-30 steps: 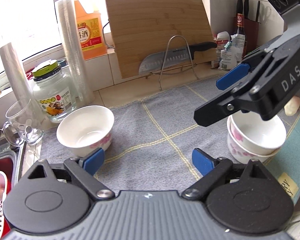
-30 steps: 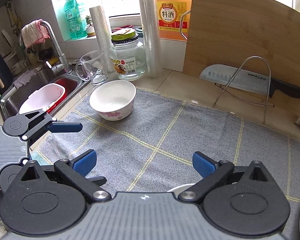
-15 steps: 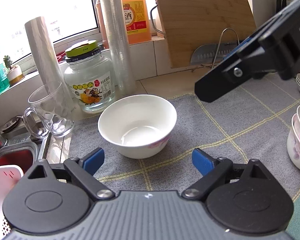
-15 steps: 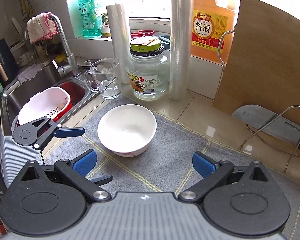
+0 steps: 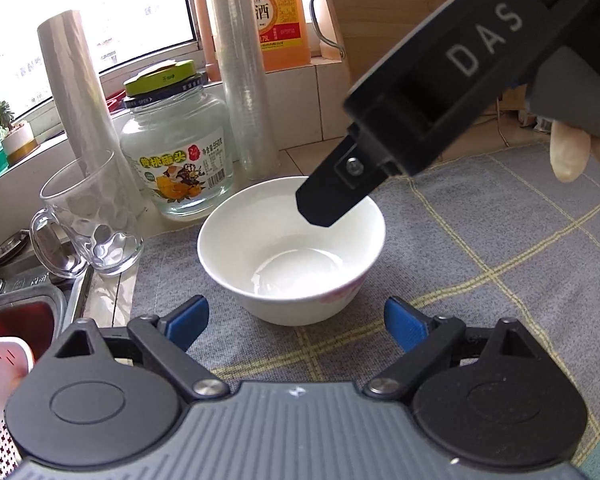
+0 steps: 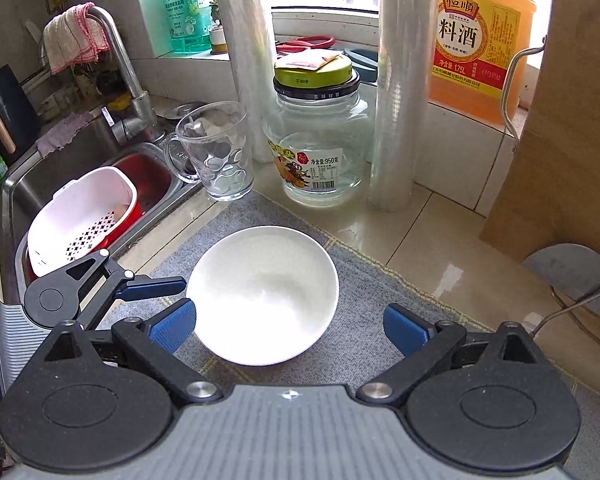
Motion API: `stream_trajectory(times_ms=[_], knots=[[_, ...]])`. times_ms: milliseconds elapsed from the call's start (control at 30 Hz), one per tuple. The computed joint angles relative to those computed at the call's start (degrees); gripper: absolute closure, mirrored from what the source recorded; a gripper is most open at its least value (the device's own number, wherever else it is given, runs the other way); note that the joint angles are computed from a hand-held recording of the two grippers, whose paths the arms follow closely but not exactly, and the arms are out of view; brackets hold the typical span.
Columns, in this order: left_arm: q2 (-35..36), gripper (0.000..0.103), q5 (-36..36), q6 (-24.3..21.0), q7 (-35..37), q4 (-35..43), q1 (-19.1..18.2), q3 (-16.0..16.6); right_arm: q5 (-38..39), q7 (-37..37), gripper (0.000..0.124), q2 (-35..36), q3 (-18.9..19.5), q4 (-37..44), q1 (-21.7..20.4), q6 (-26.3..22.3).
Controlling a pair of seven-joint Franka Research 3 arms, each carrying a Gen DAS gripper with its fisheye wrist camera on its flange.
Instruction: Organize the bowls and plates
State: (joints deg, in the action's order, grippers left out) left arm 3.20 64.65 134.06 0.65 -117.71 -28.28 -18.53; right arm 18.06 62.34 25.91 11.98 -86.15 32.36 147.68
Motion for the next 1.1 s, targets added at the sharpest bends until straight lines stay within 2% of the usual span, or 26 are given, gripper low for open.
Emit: stream_trajectory(times_ms=[633,1100], knots=[[0.17,0.012,4.27,5.28,-3.08,-0.69,1.89,1.34,-1.87,0.38,0.042,12.88,-0.67,18.56,1.81,-11.15],[0.04,0.012,4.18,6.41,-3.04,-0.86,2.43,1.34,-0.47,-0.62,0.044,15.1,-0.55,21.79,1.79,-13.45]])
